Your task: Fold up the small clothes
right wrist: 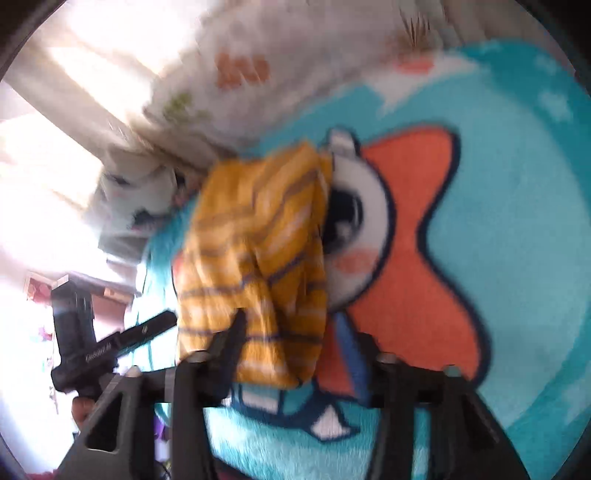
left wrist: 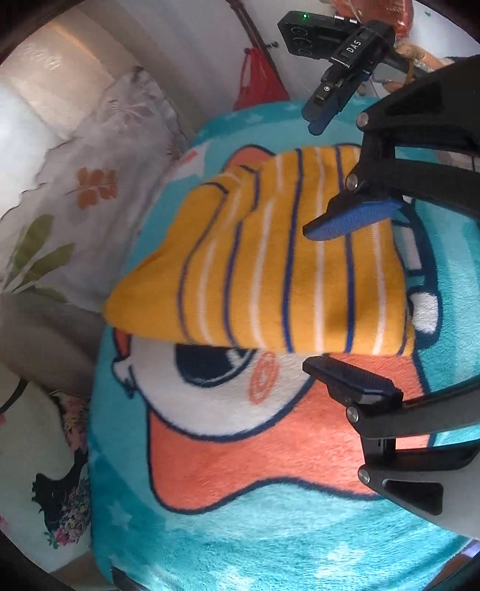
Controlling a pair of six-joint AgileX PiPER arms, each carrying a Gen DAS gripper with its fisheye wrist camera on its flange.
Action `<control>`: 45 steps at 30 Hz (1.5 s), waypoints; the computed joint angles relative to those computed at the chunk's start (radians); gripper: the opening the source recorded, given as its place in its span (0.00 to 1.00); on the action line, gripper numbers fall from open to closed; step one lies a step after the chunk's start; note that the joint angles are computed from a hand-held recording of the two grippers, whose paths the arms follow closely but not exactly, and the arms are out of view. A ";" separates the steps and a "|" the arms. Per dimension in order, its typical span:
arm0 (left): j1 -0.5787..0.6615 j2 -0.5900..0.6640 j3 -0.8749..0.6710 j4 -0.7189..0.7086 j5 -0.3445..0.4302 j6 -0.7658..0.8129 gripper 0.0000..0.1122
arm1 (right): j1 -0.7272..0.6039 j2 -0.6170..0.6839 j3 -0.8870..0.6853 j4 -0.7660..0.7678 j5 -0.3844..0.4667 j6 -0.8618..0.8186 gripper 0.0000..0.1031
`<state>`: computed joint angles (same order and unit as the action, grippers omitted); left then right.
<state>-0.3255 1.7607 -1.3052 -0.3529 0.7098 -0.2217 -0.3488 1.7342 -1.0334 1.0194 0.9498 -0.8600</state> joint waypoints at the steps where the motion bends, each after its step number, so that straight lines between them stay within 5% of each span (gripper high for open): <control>1: 0.028 0.014 -0.011 -0.019 0.003 0.018 0.64 | 0.029 0.016 -0.033 -0.014 -0.031 0.022 0.73; 7: 0.133 0.196 -0.093 -0.311 0.006 0.307 0.76 | 0.187 0.280 -0.335 -0.148 -0.123 0.260 0.74; 10: 0.126 0.276 -0.141 -0.392 0.053 0.404 0.77 | 0.221 0.372 -0.419 -0.114 -0.081 0.267 0.71; 11: 0.127 0.292 -0.151 -0.433 0.075 0.441 0.76 | 0.232 0.391 -0.441 -0.112 -0.058 0.271 0.58; 16: 0.162 0.232 -0.163 -0.456 0.122 0.446 0.49 | 0.261 0.404 -0.540 -0.105 0.010 0.318 0.31; 20: 0.174 0.125 -0.178 -0.303 0.086 0.379 0.50 | 0.269 0.328 -0.514 -0.032 0.004 0.252 0.30; 22: 0.164 0.105 -0.192 -0.165 0.077 0.287 0.61 | 0.294 0.329 -0.511 -0.038 -0.020 0.239 0.30; 26: 0.108 0.170 -0.255 0.119 0.162 0.057 0.61 | 0.352 0.368 -0.500 -0.258 -0.157 0.422 0.42; 32: 0.146 -0.040 -0.013 0.149 0.060 0.024 0.62 | 0.302 0.248 -0.389 -0.308 -0.209 0.468 0.46; 35: 0.175 -0.145 0.092 0.214 0.018 -0.032 0.62 | 0.322 0.110 -0.301 -0.243 -0.244 0.396 0.44; 41: 0.112 -0.276 0.147 0.492 0.037 -0.318 0.62 | 0.413 0.052 -0.207 -0.046 -0.134 0.168 0.40; 44: 0.070 -0.349 0.172 0.598 0.062 -0.424 0.65 | 0.453 0.095 -0.179 -0.148 -0.236 0.248 0.39; 45: 0.058 -0.377 0.184 0.622 0.071 -0.448 0.66 | 0.441 0.115 -0.168 -0.190 -0.274 0.294 0.28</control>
<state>-0.2675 1.3841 -1.1217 0.2688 0.7808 -0.6694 0.0924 1.8493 -1.2016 0.8291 0.6757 -0.5657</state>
